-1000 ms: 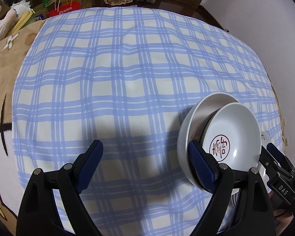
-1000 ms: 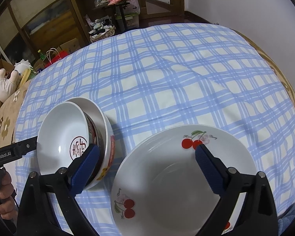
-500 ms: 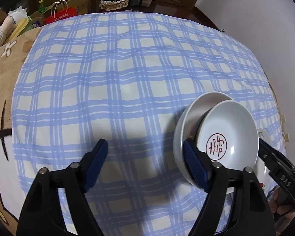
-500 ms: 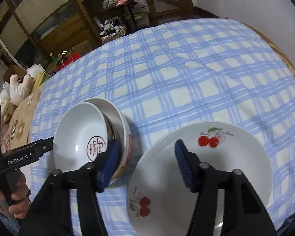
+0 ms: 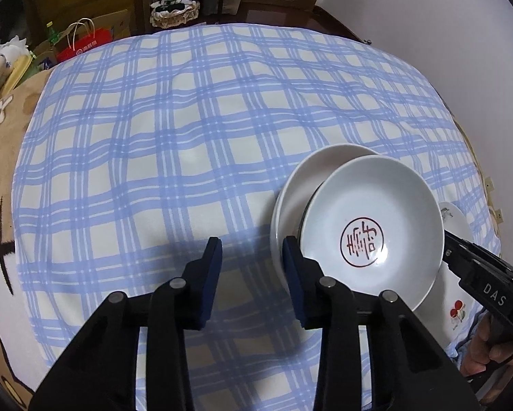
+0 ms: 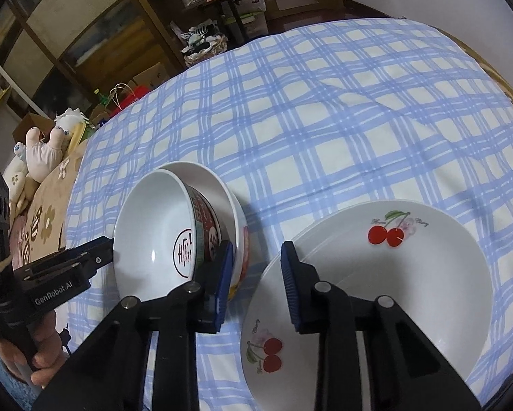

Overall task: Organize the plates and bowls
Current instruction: 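Lift the bowl stack with both grippers and carry it over the cherry plates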

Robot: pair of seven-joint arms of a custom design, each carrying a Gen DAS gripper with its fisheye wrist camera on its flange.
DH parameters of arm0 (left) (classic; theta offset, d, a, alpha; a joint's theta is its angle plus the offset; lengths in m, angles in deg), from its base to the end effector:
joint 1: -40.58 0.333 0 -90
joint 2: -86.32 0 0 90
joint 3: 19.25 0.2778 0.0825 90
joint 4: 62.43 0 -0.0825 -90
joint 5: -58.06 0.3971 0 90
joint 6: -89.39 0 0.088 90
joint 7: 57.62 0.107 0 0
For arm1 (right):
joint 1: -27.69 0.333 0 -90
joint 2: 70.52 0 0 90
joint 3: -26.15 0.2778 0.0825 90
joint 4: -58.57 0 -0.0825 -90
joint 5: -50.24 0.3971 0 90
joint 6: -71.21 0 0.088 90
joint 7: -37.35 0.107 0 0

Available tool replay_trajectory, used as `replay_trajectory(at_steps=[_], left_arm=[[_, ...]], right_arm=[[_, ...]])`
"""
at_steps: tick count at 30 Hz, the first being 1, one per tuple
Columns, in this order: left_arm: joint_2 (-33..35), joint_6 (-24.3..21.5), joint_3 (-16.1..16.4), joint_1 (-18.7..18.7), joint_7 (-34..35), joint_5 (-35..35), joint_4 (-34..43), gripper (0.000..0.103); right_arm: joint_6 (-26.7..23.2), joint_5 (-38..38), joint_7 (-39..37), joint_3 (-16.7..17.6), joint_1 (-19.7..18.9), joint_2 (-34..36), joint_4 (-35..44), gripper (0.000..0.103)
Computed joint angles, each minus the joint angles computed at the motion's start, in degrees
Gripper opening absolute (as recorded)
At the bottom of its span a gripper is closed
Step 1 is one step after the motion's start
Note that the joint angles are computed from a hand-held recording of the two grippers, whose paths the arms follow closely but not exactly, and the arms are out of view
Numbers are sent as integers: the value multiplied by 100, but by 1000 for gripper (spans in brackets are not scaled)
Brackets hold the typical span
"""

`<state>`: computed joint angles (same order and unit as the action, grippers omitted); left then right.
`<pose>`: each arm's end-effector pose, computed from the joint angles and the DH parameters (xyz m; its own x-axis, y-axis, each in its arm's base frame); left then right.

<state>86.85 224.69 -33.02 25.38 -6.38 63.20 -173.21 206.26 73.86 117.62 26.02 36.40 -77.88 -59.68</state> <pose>0.5334 -0.2936 0.4808 0.0823 -0.9784 0.1897 -0.9187 -0.1483 -0.3661 0.5639 0.0904 0.4940 0.1516 -0.9388 -0.3094 -0.9111 -0.0113 -0.4120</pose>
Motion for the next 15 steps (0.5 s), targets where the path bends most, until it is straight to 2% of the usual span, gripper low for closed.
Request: replay_trajectory(at_steps=[4, 8, 15], left_arm=[[16, 63, 1, 3, 94, -110, -7, 26], [46, 86, -8, -6, 194, -155, 18, 18], [78, 75, -13, -16, 217, -136, 61, 14]], right_arm=[[-38, 47, 70, -3, 4, 23, 23, 24], [-79, 253, 32, -19, 20, 55, 42, 15], [-160, 283, 166, -20, 12, 92, 95, 14]])
